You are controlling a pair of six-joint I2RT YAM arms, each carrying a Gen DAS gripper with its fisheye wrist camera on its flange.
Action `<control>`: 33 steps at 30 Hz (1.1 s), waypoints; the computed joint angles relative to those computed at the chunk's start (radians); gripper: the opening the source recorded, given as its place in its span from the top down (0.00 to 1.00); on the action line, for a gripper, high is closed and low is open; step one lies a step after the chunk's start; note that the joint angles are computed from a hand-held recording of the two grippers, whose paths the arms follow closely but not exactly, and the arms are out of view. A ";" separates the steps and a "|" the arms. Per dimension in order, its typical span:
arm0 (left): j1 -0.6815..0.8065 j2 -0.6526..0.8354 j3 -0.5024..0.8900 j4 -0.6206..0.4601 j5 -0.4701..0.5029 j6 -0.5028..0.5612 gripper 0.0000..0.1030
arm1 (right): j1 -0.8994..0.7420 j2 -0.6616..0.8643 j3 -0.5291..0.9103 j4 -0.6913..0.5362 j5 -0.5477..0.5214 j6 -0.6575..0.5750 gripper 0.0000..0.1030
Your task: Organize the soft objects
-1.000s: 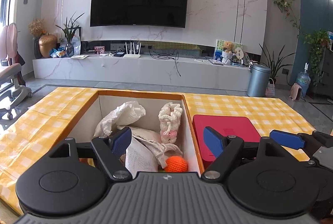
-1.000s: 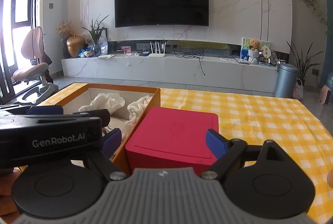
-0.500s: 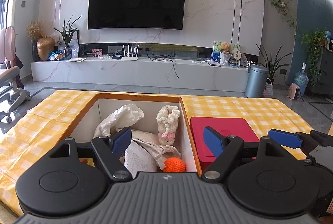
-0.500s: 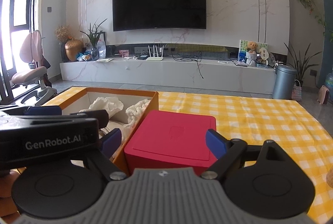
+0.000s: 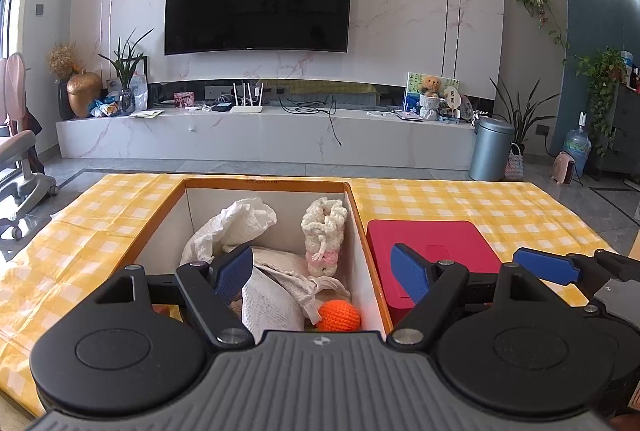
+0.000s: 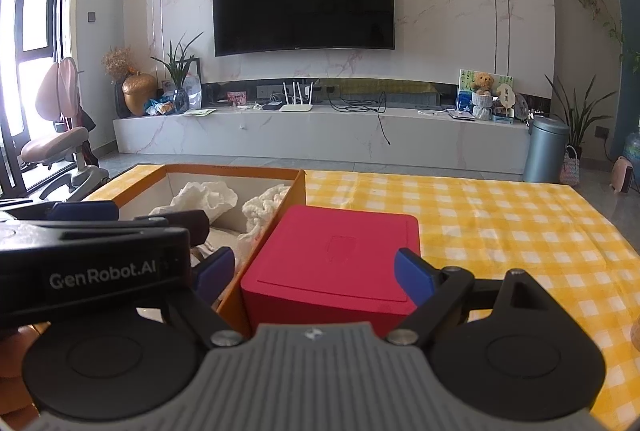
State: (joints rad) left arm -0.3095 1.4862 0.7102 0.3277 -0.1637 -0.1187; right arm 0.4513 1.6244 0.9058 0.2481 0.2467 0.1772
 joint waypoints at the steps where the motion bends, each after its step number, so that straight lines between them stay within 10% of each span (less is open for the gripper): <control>1: 0.000 0.000 -0.001 0.003 -0.001 0.003 0.10 | -0.001 0.000 0.000 0.000 0.000 -0.003 0.17; 33: -0.011 0.018 0.019 -0.039 -0.010 -0.013 0.10 | -0.017 0.015 0.039 -0.066 -0.023 -0.007 0.17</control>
